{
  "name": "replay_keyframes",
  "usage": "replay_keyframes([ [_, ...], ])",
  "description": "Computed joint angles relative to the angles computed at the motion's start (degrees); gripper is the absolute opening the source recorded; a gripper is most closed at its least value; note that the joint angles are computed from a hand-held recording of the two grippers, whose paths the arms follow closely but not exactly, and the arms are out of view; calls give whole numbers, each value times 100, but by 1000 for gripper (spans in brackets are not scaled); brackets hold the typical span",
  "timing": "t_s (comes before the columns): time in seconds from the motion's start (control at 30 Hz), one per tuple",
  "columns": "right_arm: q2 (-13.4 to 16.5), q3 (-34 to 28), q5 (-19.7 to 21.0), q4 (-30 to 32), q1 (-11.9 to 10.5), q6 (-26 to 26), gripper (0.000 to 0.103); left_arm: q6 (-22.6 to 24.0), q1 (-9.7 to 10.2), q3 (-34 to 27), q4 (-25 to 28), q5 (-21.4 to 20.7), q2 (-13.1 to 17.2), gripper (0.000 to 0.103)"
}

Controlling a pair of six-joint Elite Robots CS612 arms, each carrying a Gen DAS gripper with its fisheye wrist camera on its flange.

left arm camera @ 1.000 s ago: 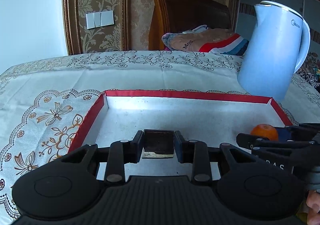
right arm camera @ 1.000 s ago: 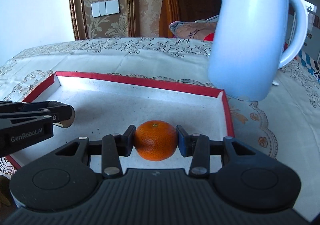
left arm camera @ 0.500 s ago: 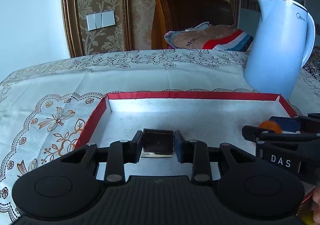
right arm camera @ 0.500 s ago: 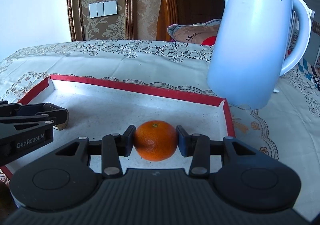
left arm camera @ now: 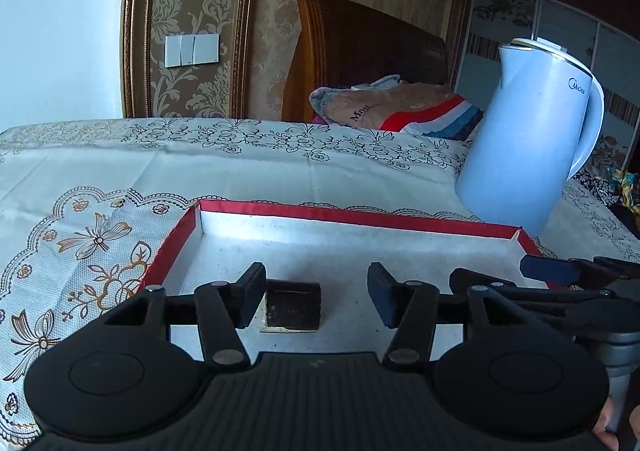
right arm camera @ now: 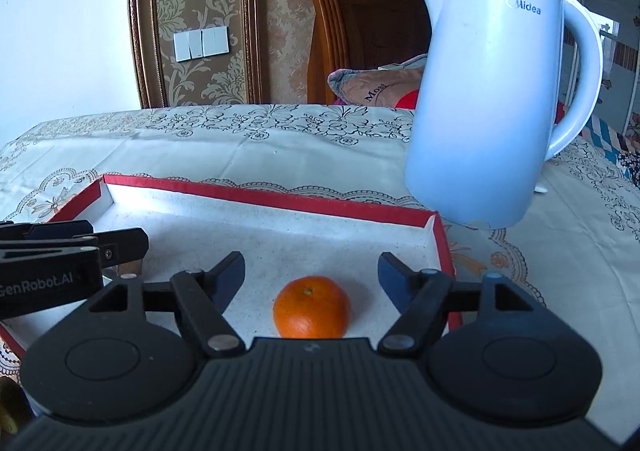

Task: Organize fruits
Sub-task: 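Lift both open tools out of the tray back toward the produce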

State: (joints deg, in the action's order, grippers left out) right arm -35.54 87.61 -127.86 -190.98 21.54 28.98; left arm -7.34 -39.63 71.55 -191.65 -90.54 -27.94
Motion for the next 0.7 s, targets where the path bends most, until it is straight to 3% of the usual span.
replay_keyframes([
  [0.27, 9, 114, 20, -572, 11, 48, 76, -162, 57, 155, -287, -225, -70, 56],
  [0.53, -38, 341, -143, -1003, 68, 143, 81, -212, 153, 642, -976, -53, -232, 56],
  [0.7, -93, 521, -61, -1074, 81, 440, 81, -404, 231, 906, -1244, -139, -315, 63],
])
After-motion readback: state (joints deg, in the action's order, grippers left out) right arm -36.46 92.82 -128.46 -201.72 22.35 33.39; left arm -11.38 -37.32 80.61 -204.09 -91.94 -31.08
